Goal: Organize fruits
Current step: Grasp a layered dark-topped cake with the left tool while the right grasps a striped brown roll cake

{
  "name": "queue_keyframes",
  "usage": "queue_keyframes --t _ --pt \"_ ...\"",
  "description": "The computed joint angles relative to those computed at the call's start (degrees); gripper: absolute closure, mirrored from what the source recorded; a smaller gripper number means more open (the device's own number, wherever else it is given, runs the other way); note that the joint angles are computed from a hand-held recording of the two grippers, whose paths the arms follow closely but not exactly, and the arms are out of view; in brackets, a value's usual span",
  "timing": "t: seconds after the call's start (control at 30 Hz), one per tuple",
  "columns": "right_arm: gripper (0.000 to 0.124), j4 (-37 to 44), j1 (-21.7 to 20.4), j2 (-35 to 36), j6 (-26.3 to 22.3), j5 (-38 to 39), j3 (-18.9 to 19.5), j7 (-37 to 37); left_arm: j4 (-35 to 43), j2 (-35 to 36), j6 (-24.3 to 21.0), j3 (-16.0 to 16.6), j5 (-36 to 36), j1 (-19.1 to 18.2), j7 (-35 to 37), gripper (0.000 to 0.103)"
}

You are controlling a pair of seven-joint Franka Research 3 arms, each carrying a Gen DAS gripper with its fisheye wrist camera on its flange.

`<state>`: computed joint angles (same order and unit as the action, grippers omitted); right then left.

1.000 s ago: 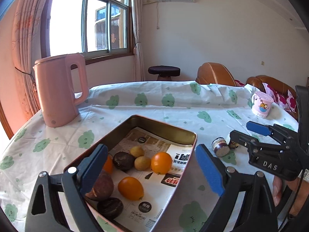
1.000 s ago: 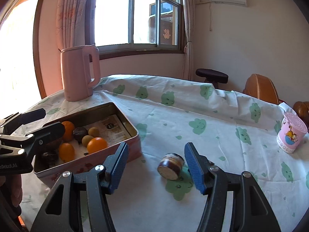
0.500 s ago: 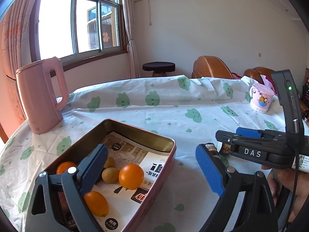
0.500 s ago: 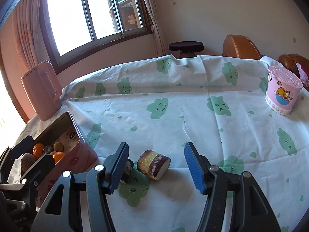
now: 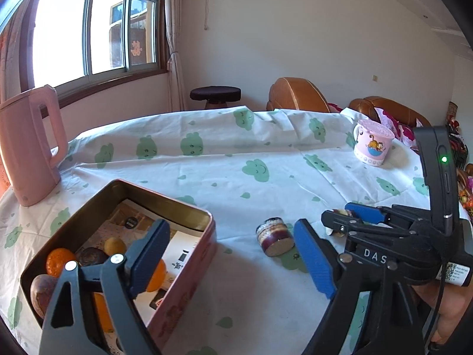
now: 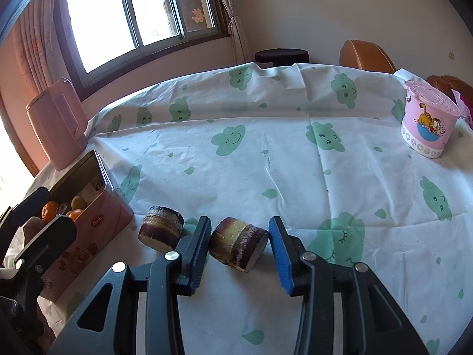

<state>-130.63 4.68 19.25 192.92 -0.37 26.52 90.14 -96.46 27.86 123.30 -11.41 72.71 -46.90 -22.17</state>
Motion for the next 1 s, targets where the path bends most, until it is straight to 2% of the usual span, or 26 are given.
queue_keyframes --t 0.07,0.13,0.2,0.3,0.33,0.47,0.5,0.63,0.8,0.93,1.0 --pt "0.081 -0.87 2.13 -1.00 0.64 1.06 -2.82 -0.48 2.09 1.68 1.49 -0.05 -0.98 0.64 1.67 0.020" --pt "0.081 -1.46 2.07 -1.43 1.01 1.20 -3.54 -0.22 3.87 3.17 3.58 0.14 -2.34 1.15 3.45 0.030" --pt "0.081 -1.84 -1.30 -1.32 1.19 -0.53 -1.07 1.02 5.82 4.75 5.19 0.55 -3.90 1.26 5.73 0.036" --pt "0.081 -2.04 -5.31 -0.84 1.51 -3.27 2.03 3.24 9.14 7.41 6.90 1.15 -7.41 1.34 10.55 0.039" --pt "0.081 -2.07 -6.05 -0.73 1.63 -4.01 2.58 3.87 9.43 7.84 8.55 1.41 -8.39 1.63 11.29 0.046" --pt "0.081 -1.81 -9.21 0.06 1.34 -7.05 5.04 6.50 10.69 9.34 12.05 2.66 -12.74 2.17 13.87 0.056" --pt "0.081 -1.75 -9.97 0.26 1.22 -7.68 5.67 6.95 10.61 9.38 12.86 3.08 -13.26 2.17 13.92 0.065" --pt "0.081 -1.42 -10.83 0.68 0.68 -9.04 6.45 7.40 9.80 9.00 15.07 4.47 -13.49 1.54 13.47 0.066" --pt "0.081 -1.47 -15.41 1.93 1.01 -11.13 10.74 7.38 9.13 8.26 14.78 5.63 -11.64 0.23 11.73 0.066" --pt "0.081 -2.34 -14.55 1.30 3.22 -12.71 9.68 8.15 8.26 7.28 13.37 6.10 -8.71 -0.74 8.87 0.066" --pt "0.081 -2.75 -12.66 0.61 4.31 -13.37 7.67 8.84 7.85 6.86 12.53 6.00 -7.44 -0.92 7.54 0.066"
